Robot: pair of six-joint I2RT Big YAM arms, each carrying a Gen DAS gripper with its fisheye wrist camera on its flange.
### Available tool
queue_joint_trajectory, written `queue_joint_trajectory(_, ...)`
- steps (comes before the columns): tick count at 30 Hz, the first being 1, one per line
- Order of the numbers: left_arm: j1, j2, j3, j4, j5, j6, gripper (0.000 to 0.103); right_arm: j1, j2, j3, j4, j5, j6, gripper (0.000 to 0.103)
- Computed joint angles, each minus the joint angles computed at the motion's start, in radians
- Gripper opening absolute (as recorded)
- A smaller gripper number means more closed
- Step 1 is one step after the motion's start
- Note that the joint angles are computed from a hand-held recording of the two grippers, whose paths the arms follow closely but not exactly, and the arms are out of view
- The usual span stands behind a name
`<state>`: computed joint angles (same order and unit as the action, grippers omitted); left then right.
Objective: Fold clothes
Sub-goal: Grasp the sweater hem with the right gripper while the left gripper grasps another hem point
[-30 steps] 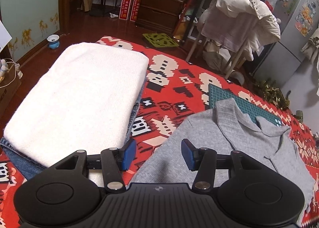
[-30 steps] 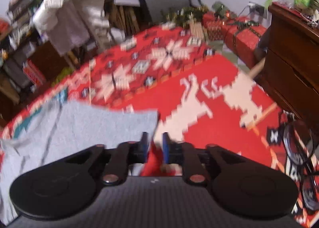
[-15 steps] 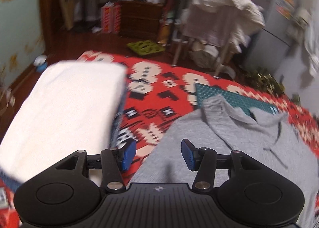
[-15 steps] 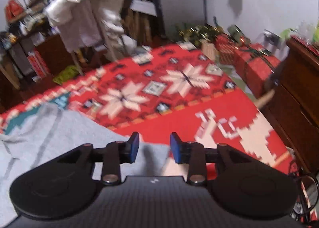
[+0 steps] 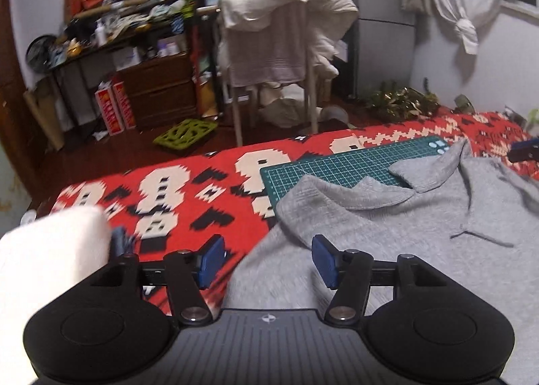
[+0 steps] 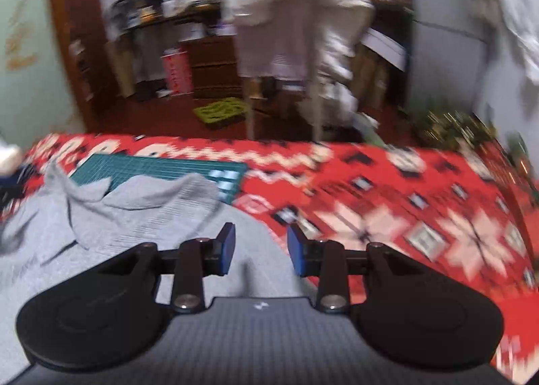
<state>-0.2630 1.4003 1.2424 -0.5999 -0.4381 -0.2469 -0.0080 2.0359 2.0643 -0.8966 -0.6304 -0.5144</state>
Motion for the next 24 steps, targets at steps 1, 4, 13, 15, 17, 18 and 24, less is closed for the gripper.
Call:
queue_joint_trajectory(1, 0.008, 0.008, 0.0, 0.012, 0.014, 0.019, 0.057, 0.011, 0.018, 0.024, -0.02, -0.014, -0.062, 0.037)
queue_joint_trajectory(4, 0.031, 0.03, 0.0, 0.044, 0.066, 0.07, 0.057, 0.039, 0.071, 0.098, -0.074, -0.038, -0.181, 0.037)
queue_joint_trajectory(13, 0.058, 0.075, 0.021, 0.084, 0.173, 0.179, 0.056, 0.089, 0.279, 0.423, -0.277, -0.059, -0.277, 0.038)
queue_joint_trajectory(15, 0.065, 0.072, 0.02, 0.084, 0.209, 0.175, 0.039, 0.09, 0.308, 0.474, -0.323, -0.071, -0.283, 0.037)
queue_joint_trajectory(17, 0.067, 0.07, 0.019, 0.083, 0.232, 0.176, 0.008, 0.088, 0.331, 0.516, -0.371, -0.086, -0.292, 0.019)
queue_joint_trajectory(18, 0.056, 0.068, 0.021, 0.078, 0.21, 0.187, 0.008, 0.088, 0.335, 0.524, -0.385, -0.093, -0.294, 0.011)
queue_joint_trajectory(24, 0.005, -0.009, 0.001, 0.039, 0.181, 0.17, 0.006, 0.056, 0.165, 0.271, -0.268, -0.12, -0.253, 0.006)
